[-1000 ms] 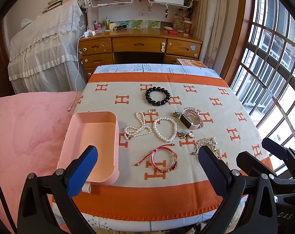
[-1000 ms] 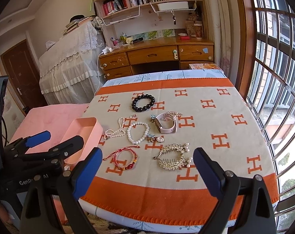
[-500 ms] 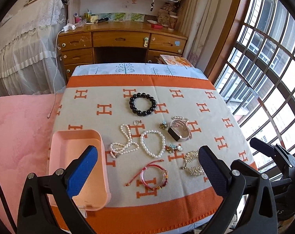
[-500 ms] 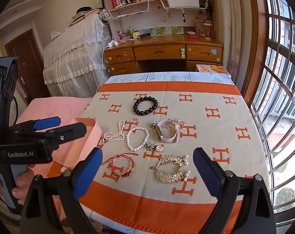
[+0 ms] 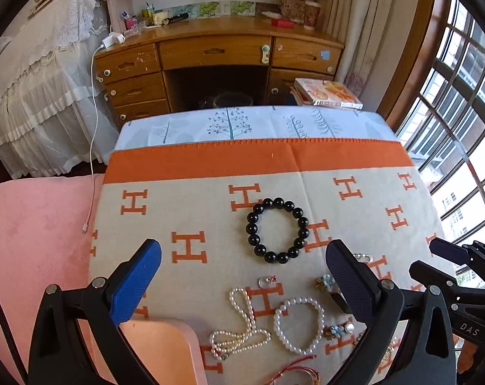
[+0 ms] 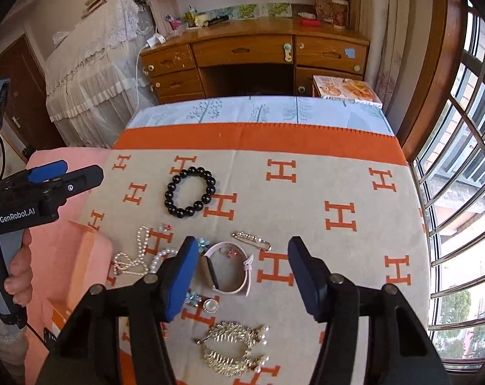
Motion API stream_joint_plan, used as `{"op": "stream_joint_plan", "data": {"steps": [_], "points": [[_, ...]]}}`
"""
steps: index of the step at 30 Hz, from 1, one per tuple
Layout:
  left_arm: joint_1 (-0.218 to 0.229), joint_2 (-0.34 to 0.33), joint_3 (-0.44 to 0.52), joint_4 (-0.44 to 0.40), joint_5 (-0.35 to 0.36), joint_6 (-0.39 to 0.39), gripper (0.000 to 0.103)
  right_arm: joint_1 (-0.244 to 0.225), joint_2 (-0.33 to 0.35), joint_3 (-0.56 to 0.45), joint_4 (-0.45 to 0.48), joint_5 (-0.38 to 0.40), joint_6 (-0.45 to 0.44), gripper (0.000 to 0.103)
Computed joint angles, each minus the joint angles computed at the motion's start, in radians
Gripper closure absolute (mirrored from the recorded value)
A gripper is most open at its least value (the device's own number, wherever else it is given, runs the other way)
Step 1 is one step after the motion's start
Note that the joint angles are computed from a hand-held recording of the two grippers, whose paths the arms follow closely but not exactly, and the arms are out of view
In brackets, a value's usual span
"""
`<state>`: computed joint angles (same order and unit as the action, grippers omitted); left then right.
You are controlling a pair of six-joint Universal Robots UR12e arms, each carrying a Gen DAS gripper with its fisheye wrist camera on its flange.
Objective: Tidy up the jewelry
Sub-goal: 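Grasp the black bead bracelet with the left tool while the right tool grasps the gold pin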
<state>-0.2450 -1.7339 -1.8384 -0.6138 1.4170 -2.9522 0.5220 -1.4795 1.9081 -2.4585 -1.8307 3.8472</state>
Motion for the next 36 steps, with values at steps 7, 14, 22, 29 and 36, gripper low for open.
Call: {"op": "stream_joint_plan", "data": {"steps": [7, 14, 22, 29, 36], "points": [[-0.025, -0.143, 0.100, -0.128, 0.044, -0.076, 0.018, -0.080, 0.045, 0.020, 0.043, 0.149, -0.114, 0.063], [-0.031, -0.186, 0.117, -0.159, 0.050, -0.076, 0.019, -0.089, 0.076, 0.016, 0.045, 0.177, -0.224, 0.067], [-0.041, -0.210, 0.151, -0.231, 0.086, -0.086, 0.022, -0.077, 0.104, 0.001, 0.018, 0.185, -0.320, 0.089], [-0.053, -0.214, 0.158, -0.209, 0.107, -0.086, 0.052, -0.076, 0.106, 0.002, 0.002, 0.184, -0.286, 0.096], [-0.056, -0.193, 0.142, -0.205, 0.077, -0.080, 0.090, -0.086, 0.070, 0.042, -0.083, 0.200, -0.192, 0.096]]}}
